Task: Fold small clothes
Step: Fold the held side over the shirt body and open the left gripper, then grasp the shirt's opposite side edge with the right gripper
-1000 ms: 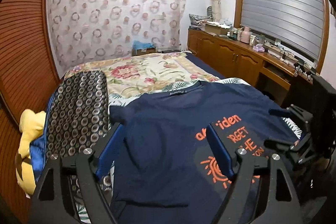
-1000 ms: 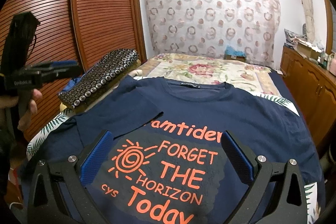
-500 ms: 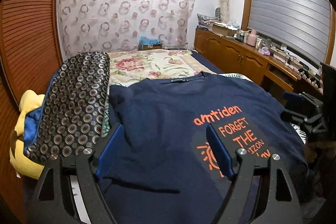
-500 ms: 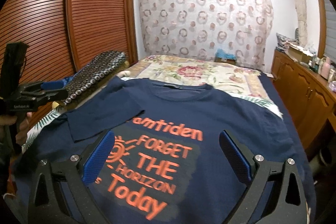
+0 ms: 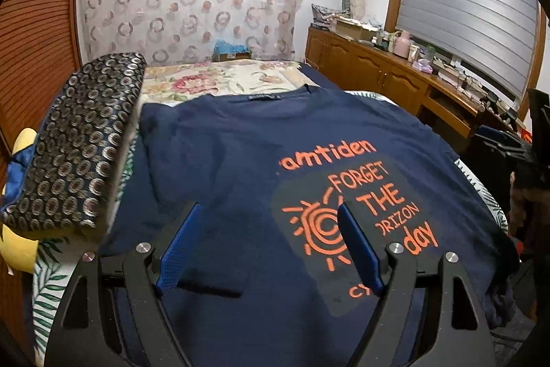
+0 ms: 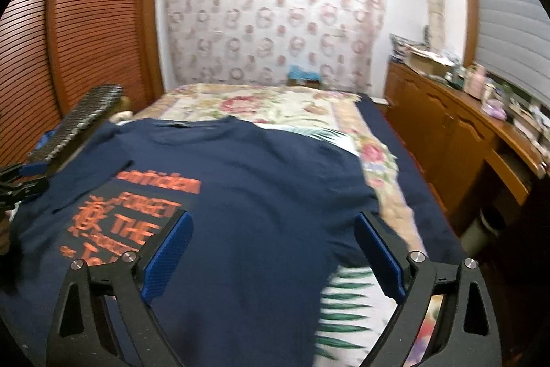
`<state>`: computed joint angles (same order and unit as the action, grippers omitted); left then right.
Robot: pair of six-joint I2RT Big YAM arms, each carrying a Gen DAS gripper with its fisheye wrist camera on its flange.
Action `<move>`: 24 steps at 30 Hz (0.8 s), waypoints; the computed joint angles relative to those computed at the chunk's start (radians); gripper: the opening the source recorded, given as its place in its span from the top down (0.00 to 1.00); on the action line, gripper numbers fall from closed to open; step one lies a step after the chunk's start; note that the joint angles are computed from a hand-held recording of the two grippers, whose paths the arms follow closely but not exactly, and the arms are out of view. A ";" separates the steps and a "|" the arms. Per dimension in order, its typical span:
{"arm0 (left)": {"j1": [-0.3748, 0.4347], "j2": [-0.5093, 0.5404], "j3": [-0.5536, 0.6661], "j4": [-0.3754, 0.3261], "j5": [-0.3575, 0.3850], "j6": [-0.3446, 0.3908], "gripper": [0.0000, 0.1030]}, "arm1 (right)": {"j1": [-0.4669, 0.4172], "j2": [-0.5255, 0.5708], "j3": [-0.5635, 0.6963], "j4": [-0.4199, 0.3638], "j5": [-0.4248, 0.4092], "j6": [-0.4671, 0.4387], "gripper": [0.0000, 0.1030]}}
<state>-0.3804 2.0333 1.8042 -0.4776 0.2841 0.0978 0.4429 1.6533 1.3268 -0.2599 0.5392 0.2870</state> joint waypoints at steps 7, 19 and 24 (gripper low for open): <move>-0.017 0.039 0.055 -0.084 -0.003 0.033 0.21 | -0.024 -0.006 0.003 -0.098 0.013 0.082 0.23; -0.033 0.130 0.203 -0.245 -0.065 0.138 0.21 | -0.053 0.023 0.105 -0.261 -0.019 0.151 0.29; -0.033 0.171 0.266 -0.296 -0.066 0.147 0.21 | -0.070 0.028 0.121 -0.289 -0.074 0.182 0.40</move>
<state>-0.4134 2.2046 2.0703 -0.7739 0.2186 0.2450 0.3730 1.6814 1.4479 -0.5487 0.4648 0.4693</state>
